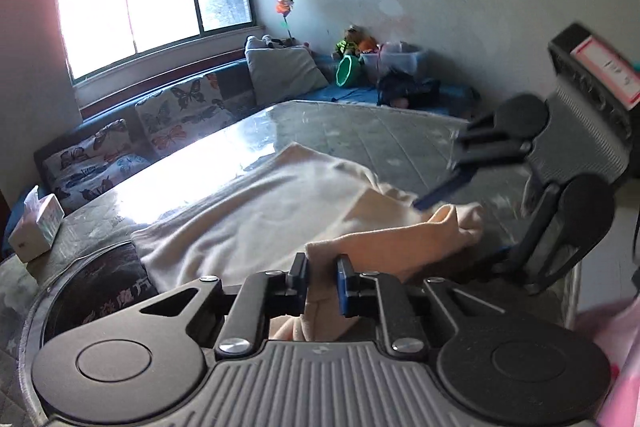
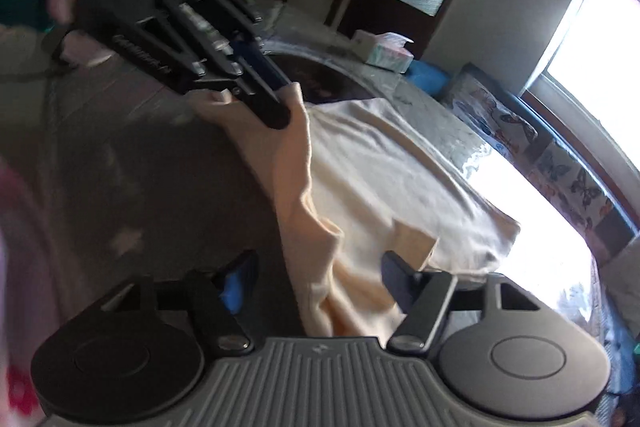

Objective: Fold clothes

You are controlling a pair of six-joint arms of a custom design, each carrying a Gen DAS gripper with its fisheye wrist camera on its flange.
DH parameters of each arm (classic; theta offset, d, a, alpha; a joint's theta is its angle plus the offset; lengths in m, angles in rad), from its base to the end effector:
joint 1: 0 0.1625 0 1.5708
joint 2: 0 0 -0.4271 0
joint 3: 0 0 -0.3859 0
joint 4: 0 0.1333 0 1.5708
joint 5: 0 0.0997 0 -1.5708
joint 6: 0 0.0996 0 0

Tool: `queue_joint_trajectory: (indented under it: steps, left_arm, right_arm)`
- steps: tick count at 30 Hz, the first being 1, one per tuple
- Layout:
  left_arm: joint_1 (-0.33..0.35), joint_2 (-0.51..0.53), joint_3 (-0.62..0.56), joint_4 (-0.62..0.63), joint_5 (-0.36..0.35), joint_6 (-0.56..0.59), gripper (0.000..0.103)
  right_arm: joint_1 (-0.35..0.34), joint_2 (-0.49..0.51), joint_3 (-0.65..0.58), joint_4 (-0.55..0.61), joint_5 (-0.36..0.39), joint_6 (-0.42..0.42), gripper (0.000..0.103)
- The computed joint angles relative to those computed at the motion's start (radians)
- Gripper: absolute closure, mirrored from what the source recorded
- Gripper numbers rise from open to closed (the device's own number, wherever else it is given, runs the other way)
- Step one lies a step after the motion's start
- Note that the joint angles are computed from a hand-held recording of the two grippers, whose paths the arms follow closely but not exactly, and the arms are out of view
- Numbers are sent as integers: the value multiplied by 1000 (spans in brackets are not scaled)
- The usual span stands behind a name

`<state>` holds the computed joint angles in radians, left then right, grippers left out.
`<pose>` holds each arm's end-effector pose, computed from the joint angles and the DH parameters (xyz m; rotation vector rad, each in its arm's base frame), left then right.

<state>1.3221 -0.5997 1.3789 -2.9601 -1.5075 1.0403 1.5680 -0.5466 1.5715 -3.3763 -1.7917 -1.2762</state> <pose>-0.0532 -0.7766 0.1080 1.6296 2.2139 -0.7651 0.1095 -0.7048 0.0558 1.3561 -2.0205 0.6416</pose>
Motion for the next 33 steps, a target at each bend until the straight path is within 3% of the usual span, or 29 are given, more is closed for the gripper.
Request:
queue_joint_trajectory:
  steps: [2, 4, 8, 15, 17, 20, 21, 27, 33]
  left_arm:
    - [1, 1, -11, 20, 3, -7, 85]
    - [4, -7, 5, 10, 13, 11, 83]
    - [12, -30, 59, -28, 30, 43, 59]
    - [18, -21, 131, -147, 122, 156, 55]
    - [22, -10, 132, -185, 143, 178, 56]
    - [25, -29, 137, -163, 134, 152, 84]
    - [25, -41, 144, -153, 123, 137, 87]
    - [18, -160, 247, -93, 63, 43, 90]
    - [-8, -299, 372, -25, 16, -57, 90]
  right_arm:
    - [2, -1, -51, 99, -3, 89, 78]
    - [2, -13, -91, 207, 6, 181, 86]
    - [3, -30, -131, 309, 33, 264, 89]
    - [13, -29, -154, 328, 46, 306, 91]
    - [14, -28, -147, 309, 45, 310, 92]
    - [14, -39, -108, 266, 53, 303, 93]
    - [14, -45, -93, 254, 59, 300, 93]
    - [24, -133, 36, 238, 88, 283, 94]
    - [55, -280, 163, 365, 93, 355, 94]
